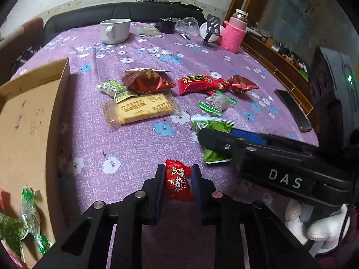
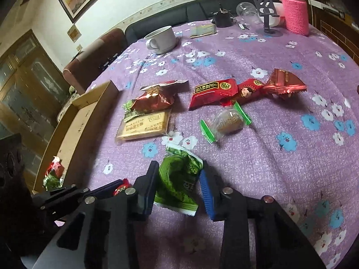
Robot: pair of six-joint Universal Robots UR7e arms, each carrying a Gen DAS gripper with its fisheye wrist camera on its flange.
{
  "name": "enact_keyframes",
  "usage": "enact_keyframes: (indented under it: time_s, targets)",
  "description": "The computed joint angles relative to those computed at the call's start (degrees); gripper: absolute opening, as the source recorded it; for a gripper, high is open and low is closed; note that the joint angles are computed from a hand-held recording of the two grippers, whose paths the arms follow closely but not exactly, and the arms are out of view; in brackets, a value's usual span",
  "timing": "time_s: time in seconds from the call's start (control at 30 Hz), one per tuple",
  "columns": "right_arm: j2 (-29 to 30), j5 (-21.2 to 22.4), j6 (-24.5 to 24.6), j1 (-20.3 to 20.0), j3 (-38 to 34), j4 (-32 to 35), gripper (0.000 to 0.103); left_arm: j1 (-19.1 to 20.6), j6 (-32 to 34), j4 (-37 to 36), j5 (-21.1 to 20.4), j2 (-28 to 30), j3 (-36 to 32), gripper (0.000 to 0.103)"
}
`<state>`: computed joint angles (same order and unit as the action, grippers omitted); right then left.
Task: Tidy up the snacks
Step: 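Grasp small red candy with left tool while right tool grasps green packet, then drop red candy and green packet into the cardboard box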
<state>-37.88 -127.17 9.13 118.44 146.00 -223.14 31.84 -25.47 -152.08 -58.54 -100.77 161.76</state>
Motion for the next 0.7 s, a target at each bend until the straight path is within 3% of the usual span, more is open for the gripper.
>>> enact_keyframes:
  time_s: [0.13,0.27,0.43,0.5,0.6,0.7]
  targets:
    - [-0.4,0.6,0.7,0.6,1.1,-2.9,0.034,0.6,-0.3,3.0,-1.2,-5.9,0.1,0.021]
    - [-1.4,0.6,1.5,2.6,1.3,-3.1,0.034,0.8,-1.6,10.5,-2.5,-17.3,-0.5,0.021]
    - [-2.8,1.3,1.1,7.0,-1.7,3.2,0.034,-1.7,-4.9,26.2,2.2,-34.1,-3.7,0.021]
    - [-2.6,2.0,0.3,8.9,-3.8,6.0,0.035,-1.2,-5.4,30.1,4.7,-37.8,-5.1,0.021]
    - [-1.7,3.9,-0.7,10.8,-7.1,10.2,0.035,2.5,-4.1,32.6,8.6,-40.6,-7.3,0.021]
    - [0.3,6.1,-1.9,12.4,-11.6,15.1,0.035,8.0,0.1,29.0,10.1,-39.3,-8.5,0.021]
